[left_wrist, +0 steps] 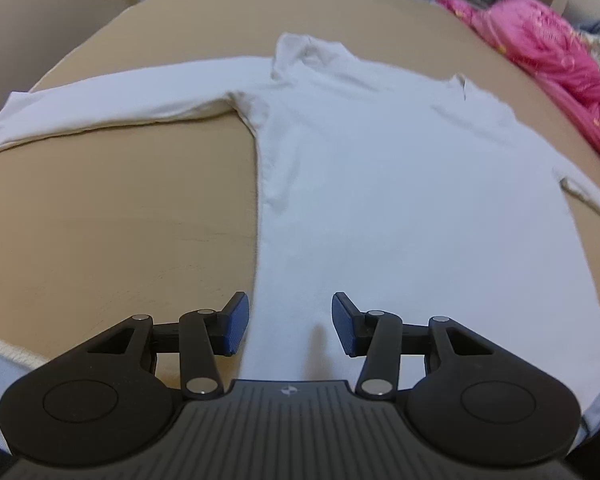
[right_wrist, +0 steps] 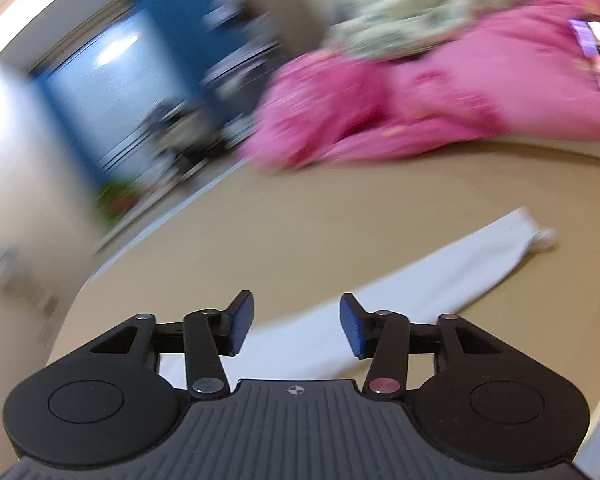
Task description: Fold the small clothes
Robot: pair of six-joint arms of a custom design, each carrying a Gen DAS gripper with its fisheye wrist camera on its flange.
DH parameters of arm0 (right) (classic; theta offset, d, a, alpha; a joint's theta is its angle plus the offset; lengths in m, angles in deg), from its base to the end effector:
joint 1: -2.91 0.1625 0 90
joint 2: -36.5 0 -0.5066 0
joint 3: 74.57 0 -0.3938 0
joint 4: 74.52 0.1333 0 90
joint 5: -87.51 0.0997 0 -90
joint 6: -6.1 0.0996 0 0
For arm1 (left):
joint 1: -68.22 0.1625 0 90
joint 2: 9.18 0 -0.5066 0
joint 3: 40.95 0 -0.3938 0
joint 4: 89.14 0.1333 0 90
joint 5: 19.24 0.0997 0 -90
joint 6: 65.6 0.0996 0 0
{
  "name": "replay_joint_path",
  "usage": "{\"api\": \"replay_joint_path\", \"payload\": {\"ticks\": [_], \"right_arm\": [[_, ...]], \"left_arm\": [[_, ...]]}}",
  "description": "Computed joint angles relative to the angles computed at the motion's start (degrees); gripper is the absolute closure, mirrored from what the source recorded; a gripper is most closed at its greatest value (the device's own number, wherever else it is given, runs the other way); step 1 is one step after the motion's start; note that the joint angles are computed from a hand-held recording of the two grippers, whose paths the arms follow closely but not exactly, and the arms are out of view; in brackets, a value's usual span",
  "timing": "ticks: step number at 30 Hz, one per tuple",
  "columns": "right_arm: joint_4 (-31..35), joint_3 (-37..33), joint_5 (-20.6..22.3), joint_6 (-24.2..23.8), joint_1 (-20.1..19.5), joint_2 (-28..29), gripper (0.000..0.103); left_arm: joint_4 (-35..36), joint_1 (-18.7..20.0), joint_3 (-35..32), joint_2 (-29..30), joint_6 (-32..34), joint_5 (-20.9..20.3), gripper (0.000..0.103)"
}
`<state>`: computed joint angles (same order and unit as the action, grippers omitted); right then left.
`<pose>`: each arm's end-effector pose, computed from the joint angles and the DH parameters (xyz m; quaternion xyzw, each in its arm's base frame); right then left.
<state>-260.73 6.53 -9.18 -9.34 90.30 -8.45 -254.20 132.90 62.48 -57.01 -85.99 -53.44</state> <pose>0.0846 -0.8167 0.3251 0.0675 -0.8621 0.4855 0.1283 -0.0938 -0.7026 0.1935 -0.0415 0.8736 -0.3168 0.3670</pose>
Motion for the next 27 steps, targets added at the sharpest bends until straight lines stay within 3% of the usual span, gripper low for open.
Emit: {"api": "replay_joint_path", "payload": {"ticks": [3,7,10,12,15,18,19,20,21,22,25,27], "right_arm": [[2.92,7.68,-0.71,-1.38,0.32,-3.12,0.051],[7.67,13.58,-6.02,3.05,-0.36,-3.98,0.052],[13.5,14.42,-11.32,4.12,-0.33,-3.31,0.053],[13.55,14.6,-14.71,1.78,0.07,-2.67,0.053],[16.29,14.39,-16.74,2.12,0.07,-2.56,0.053],[17.75,13.95,-17.93,2.31,0.01,-2.32,0.054],[17.3,14.01,-18.59,1.69,0.34,-2.15,0.056],[16.85,14.24,-19.27,0.76,0.74,-2.01,0.066],[16.74,14.03,-19.38,-0.07,0.76,-1.67,0.074],[16.54,14.52,-19.45,-0.36,0.91,-1.81,0.094],[14.63,16.14,-16.69,0.46,-0.4,-3.67,0.099],[9.29,18.85,-12.33,-1.03,-1.02,-6.36,0.099]], "left_arm": [[-1.49,-0.85,3.3,-2.33,-1.23,0.27,0.051],[-1.04,-0.91,7.42,-5.94,-5.75,-1.36,0.051],[0.52,-0.18,9.64,-8.18,-8.48,-3.66,0.051],[-0.54,0.6,10.96,-9.19,-8.68,-6.49,0.052],[-0.58,1.75,12.42,-9.73,-11.24,-9.55,0.052],[3.17,2.32,12.47,-9.7,-16.37,-11.18,0.065],[4.37,1.96,12.22,-9.46,-16.55,-10.43,0.077],[4.89,1.59,12.13,-9.33,-15.48,-9.9,0.095],[4.87,1.25,12.01,-9.06,-14.08,-9.82,0.097],[4.81,0.73,12.22,-8.89,-13.11,-8.9,0.098],[-0.15,-1.27,14.27,-9.53,-9.33,-6.9,0.099],[-7.06,-3.23,16.97,-10.65,-6.41,-5.37,0.099]]}}
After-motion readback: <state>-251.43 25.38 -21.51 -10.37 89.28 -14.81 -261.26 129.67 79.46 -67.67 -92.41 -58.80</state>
